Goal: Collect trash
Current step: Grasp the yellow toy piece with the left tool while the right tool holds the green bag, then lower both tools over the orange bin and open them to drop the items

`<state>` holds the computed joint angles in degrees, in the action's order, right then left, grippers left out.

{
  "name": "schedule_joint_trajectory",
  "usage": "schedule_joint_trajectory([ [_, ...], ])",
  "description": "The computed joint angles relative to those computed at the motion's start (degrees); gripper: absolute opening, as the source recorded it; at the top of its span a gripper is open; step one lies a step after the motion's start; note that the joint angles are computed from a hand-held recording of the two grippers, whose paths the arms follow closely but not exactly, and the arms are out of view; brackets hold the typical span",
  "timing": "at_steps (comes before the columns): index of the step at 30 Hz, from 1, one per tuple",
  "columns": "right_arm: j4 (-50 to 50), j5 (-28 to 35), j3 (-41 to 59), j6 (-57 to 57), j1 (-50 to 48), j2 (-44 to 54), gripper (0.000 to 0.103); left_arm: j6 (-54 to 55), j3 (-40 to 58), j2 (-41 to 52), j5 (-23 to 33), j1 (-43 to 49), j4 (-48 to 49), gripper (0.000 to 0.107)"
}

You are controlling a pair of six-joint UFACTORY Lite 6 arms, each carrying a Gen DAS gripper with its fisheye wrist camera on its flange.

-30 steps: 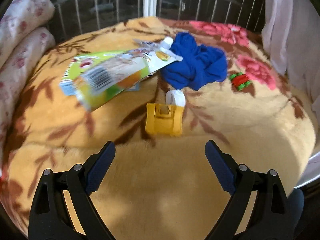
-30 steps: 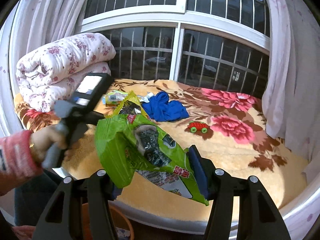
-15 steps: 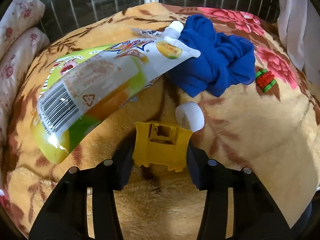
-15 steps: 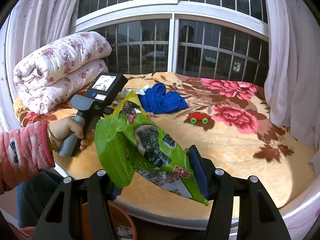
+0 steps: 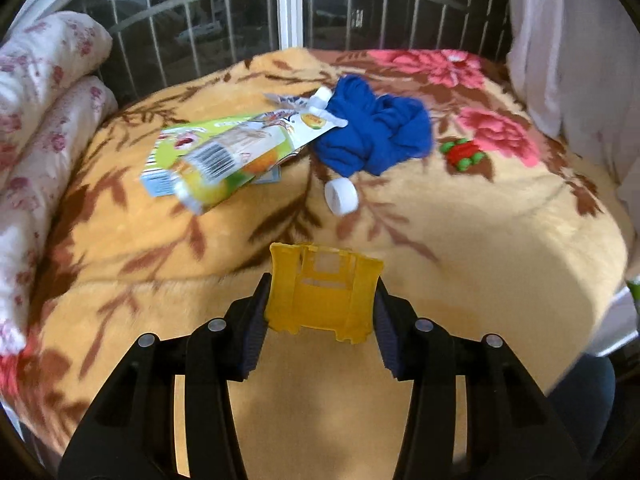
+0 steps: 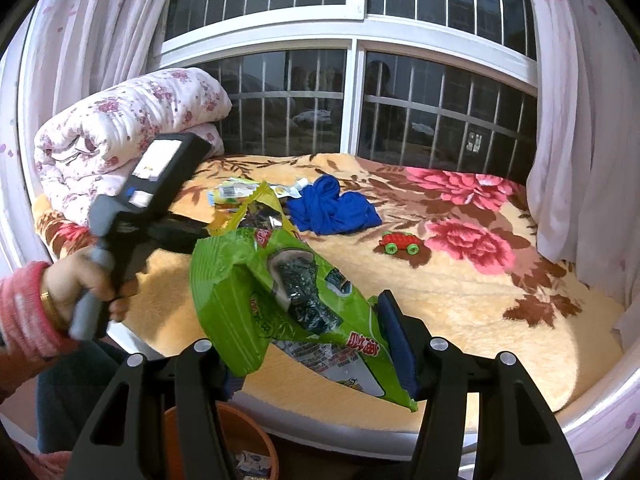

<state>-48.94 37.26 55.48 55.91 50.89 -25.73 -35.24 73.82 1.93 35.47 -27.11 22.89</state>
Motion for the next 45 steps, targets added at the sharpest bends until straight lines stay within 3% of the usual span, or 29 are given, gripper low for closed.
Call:
schedule_joint_trajectory([
  [11, -2.0, 8.1, -1.9, 5.7, 13.1, -2.3, 0.057, -19.2, -23.5, -31.5, 13.9, -19.7, 9.8, 0.046],
  [18, 5.8, 5.4, -4.4, 3.4, 16.7, 1.5, 0.057, -26.7, -35.0, -41.2, 20.7, -31.1, 7.2, 0.046],
  [26, 18.5, -1.5, -6.7, -3.4, 14.3, 6.5, 0.057, -24.0, -47.3, -43.1, 14.8, -28.4, -2.0, 0.046],
  [40, 44.1, -10.7, -8.2, -24.5, 7.5, 19.9, 0.058, -6.6, -55.7, -30.1, -1.6, -18.4, -19.9, 0.046],
  [45, 46.3, -12.0, -5.7, -26.7, 6.4, 27.0, 0.058, 1.6, -55.3, -22.8, -5.9, -13.9, -26.9, 0.046],
])
